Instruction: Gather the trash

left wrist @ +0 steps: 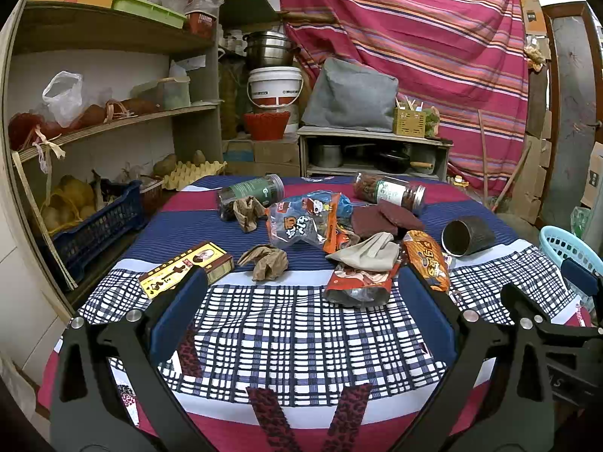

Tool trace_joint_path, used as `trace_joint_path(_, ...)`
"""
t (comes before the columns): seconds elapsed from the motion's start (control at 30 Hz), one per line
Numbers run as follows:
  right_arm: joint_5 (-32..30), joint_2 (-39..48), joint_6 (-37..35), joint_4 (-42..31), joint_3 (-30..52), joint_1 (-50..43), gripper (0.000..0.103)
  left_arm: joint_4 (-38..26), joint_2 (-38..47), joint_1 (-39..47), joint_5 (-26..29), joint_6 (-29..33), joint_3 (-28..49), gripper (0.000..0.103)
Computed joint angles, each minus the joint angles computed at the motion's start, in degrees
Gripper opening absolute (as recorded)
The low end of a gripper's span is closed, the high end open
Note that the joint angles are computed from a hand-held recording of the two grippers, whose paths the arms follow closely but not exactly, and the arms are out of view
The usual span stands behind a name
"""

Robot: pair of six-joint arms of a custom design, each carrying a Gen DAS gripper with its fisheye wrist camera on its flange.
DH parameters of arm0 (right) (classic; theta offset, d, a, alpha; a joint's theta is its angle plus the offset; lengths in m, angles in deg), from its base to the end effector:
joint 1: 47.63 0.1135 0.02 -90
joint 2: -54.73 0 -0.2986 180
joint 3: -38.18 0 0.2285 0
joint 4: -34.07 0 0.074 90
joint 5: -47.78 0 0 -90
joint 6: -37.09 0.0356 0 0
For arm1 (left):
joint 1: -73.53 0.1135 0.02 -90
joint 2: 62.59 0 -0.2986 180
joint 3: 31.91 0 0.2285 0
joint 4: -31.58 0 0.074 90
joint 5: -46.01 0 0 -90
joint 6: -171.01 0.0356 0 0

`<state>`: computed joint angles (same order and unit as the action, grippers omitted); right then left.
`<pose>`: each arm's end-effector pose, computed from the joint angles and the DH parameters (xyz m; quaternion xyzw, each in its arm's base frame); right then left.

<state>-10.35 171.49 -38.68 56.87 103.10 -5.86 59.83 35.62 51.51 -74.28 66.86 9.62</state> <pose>0.3010 0.2436 0.1499 -0.0620 0.8380 0.0201 0.5417 0.2666 -0.0884 0.1682 -0.0765 0.8365 0.0600 0.5393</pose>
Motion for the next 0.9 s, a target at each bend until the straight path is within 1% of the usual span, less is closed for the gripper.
trace_joint_path(0.6, -0.3, 0.2, 0.2, 0.0, 0.1, -0.2, 0.099, -0.2, 0.0, 0.1, 0.2, -0.1, 0.1, 0.098)
trace_joint_path(0.9, -0.2, 0.1, 0.3, 0.4, -0.2, 0.0, 0.099, 1.4, 1.4, -0.4, -0.1, -0.4, -0.2, 0.098)
